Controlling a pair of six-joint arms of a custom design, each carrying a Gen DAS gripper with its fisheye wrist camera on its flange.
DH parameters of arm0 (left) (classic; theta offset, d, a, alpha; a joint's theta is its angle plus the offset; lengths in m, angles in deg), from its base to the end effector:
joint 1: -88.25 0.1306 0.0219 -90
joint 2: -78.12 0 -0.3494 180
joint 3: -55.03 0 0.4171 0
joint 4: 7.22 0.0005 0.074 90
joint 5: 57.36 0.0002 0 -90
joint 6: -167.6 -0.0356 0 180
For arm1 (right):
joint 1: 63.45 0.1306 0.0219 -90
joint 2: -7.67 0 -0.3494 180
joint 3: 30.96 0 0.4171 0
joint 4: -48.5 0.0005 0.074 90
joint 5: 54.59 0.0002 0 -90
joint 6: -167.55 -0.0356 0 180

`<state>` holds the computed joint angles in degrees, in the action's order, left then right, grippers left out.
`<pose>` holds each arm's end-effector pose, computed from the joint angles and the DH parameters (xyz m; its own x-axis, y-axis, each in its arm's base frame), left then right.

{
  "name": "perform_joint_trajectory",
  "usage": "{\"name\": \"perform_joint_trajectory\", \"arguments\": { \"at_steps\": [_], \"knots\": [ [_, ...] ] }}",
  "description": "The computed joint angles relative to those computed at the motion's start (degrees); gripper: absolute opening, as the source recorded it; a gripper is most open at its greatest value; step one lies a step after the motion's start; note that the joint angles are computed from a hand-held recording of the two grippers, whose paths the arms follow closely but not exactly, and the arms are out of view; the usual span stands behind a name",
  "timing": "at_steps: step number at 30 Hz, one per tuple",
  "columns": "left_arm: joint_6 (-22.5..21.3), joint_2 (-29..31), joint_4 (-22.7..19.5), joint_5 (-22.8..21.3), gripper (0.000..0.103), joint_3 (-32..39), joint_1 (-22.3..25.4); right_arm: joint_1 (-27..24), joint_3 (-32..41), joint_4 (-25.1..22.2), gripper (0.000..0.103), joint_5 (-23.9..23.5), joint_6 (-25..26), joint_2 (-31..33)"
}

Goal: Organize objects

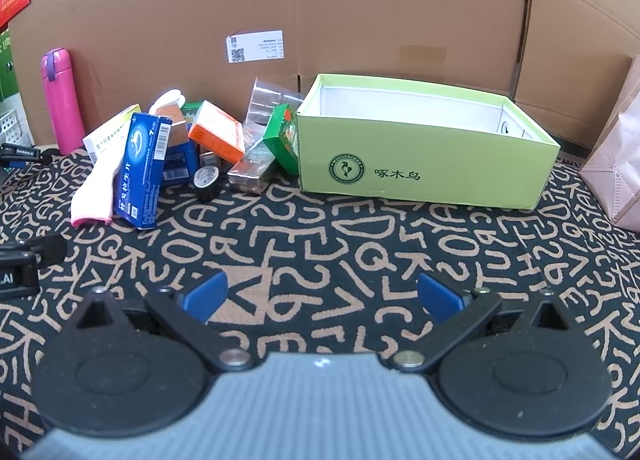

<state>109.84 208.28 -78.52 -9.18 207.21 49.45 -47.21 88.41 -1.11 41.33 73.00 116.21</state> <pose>0.5596 -0.4201 0.4777 -0.5679 -0.0536 -0.8214 -0.2069 0.9751 0.0794 0.6039 0.1716 0.4716 -0.6154 -0.0971 -0.7822 -0.1526 0.9883 -0.0026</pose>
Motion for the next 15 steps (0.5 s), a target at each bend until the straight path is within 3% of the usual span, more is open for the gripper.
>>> {"name": "perform_joint_trajectory", "arguments": {
  "at_steps": [11, 15],
  "knots": [
    [0.0, 2.8, -2.4, 1.5, 0.103, 4.6, 0.9, 0.6, 3.5, -2.1, 0.103, 0.4, -0.5, 2.8],
    [-2.0, 2.6, -1.4, 2.3, 0.103, 4.0, 1.9, 1.1, 5.2, -2.6, 0.103, 0.1, -1.0, 4.3]
  ]
}}
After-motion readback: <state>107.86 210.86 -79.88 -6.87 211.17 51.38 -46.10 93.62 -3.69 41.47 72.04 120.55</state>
